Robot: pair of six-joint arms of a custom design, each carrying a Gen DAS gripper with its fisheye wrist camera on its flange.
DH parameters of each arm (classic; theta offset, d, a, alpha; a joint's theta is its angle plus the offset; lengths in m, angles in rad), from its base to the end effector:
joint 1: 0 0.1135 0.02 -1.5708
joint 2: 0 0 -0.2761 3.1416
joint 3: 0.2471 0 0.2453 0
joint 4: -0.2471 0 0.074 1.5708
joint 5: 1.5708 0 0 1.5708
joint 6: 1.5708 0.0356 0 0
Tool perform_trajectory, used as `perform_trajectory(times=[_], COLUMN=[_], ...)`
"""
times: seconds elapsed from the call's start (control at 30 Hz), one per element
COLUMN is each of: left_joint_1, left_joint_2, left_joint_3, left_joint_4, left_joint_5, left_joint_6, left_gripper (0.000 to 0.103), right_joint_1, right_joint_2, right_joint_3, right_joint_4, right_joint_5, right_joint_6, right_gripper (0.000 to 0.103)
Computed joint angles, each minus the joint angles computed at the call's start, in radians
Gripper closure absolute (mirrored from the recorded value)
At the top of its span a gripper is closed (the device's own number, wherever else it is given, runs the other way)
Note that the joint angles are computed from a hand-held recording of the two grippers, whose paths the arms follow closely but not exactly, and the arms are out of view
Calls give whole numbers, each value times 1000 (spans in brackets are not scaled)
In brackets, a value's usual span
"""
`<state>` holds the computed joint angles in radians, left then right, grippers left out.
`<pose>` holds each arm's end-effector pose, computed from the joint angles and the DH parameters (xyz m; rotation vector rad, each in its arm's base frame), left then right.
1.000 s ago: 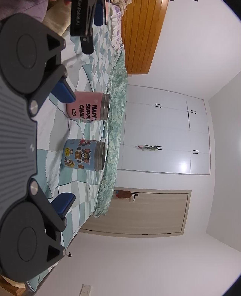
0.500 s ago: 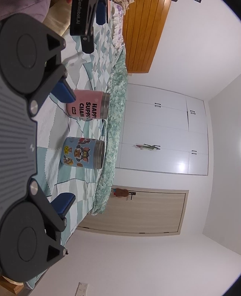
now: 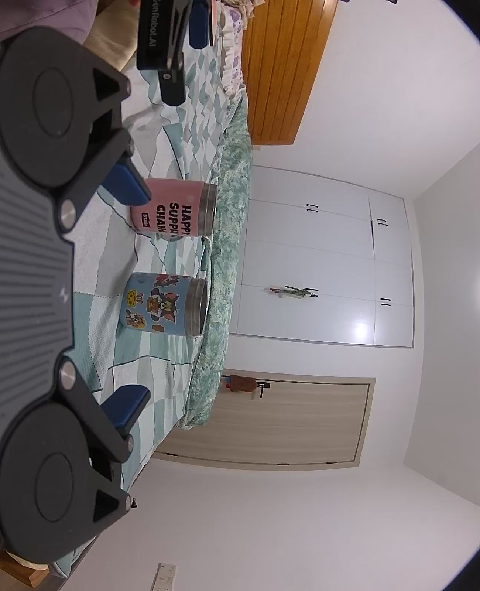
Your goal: Flip cup upright
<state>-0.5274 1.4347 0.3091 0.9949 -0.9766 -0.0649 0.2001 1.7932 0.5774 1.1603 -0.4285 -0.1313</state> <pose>0.2155 -0.0914 0.1860 -0.3370 1.6228 0.3787 0.3166 0.0793 0.1747 -0.5897 1.5262 0.4006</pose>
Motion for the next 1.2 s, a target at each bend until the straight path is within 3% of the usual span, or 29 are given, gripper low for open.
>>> perform_trajectory(times=[1.2], left_joint_1=[-5], left_joint_2=[3], left_joint_3=[-21], left_joint_4=[49], left_joint_5=[6], left_joint_6=[21], left_gripper=[0], right_joint_1=[1], right_joint_2=[8], right_joint_3=[3], right_joint_4=[10], right_joint_5=[4], right_joint_6=[-4], right_gripper=[0])
